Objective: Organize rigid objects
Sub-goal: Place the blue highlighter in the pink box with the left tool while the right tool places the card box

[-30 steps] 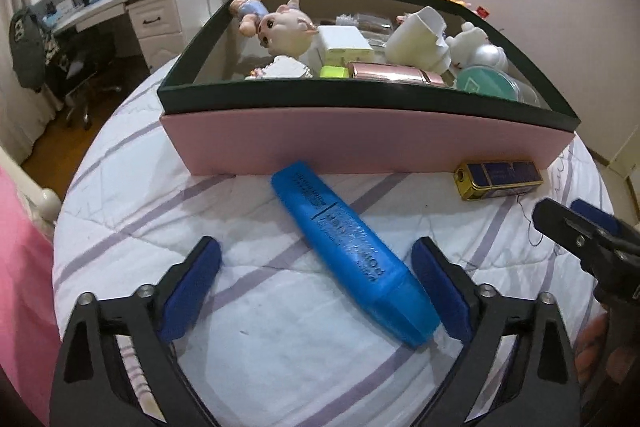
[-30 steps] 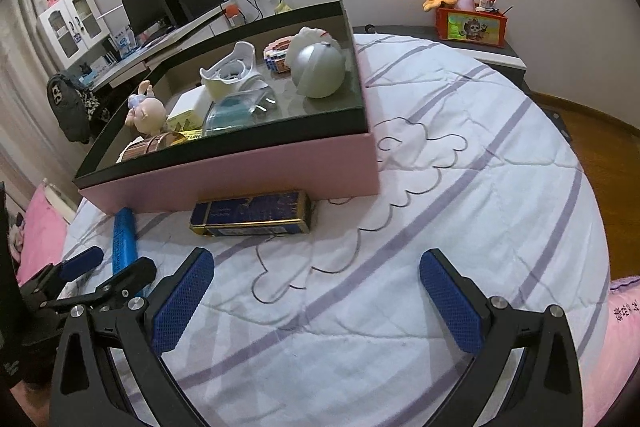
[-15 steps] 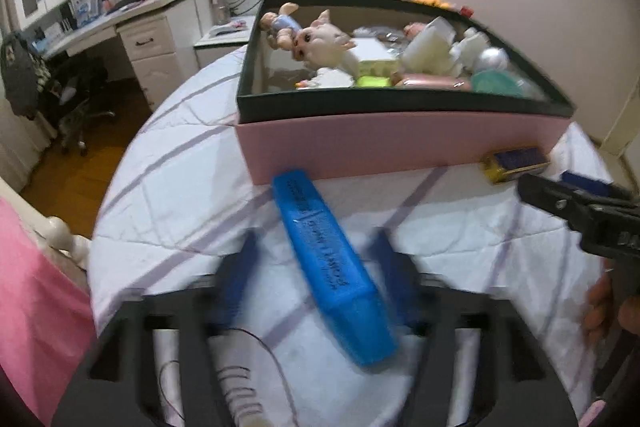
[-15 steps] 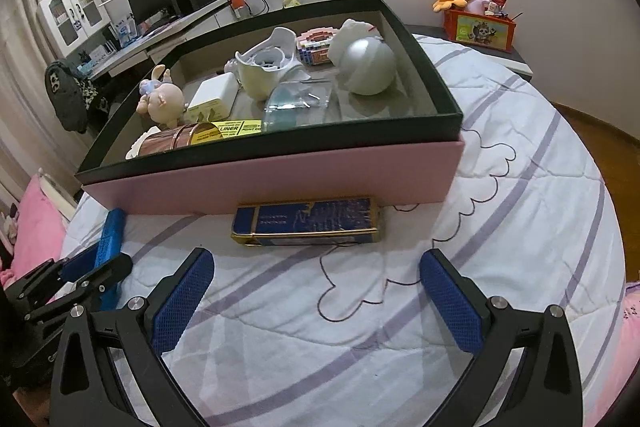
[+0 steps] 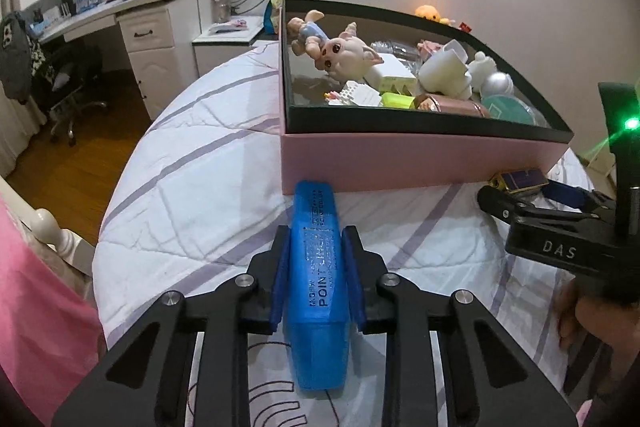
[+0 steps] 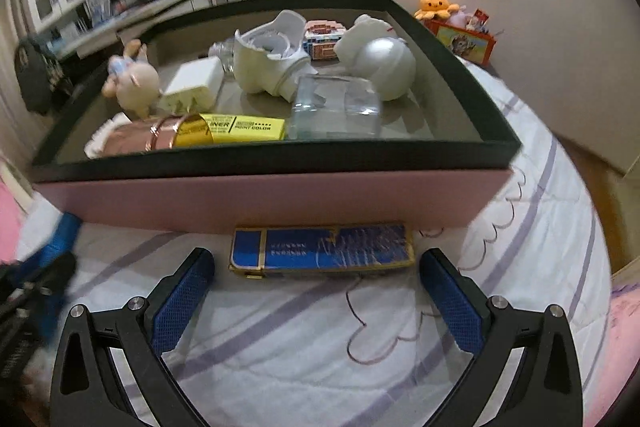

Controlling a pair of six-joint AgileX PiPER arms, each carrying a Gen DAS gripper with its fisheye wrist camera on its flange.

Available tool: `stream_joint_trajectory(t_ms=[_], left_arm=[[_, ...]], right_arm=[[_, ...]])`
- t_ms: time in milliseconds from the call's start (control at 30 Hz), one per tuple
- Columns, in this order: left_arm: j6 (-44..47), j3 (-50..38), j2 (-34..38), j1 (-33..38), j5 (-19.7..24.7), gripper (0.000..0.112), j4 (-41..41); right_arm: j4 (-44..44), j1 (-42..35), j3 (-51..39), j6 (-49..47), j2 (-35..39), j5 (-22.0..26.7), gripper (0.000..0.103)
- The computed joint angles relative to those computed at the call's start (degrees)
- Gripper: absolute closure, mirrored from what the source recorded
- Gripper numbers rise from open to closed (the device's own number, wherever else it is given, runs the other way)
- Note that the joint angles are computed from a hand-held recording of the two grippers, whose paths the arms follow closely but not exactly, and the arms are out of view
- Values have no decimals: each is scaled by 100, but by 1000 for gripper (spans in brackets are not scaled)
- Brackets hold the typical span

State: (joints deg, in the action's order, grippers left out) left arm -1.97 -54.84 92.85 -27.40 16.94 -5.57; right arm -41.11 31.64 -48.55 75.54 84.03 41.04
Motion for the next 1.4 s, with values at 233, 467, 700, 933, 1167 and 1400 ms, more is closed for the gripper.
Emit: stream_joint_trajectory(t_ms=[233,467,700,933,1167,1400], left_arm=[[861,320,-377,139,-69,87,-824],[1015,362,-692,102,12,87,-947],[949,39,-860,-43,179,87,-860],[1098,-980,-543,-62,416,87,-888],[1218,-2344,225,-60,750,87,-984],[1077,-3646,1127,-127,1155,87,-863]], right_arm=[[78,24,325,-171,-492,-166,20],[126,307,563,-28,-1083,-59,20],[63,448,330,-107,-1502,260,20],[97,-30,-320,-828,-1587,315,20],[637,-861,-1169,-1985,-1092,-106,20],[1353,-1414,-1772,-2900,-378,-541,20]])
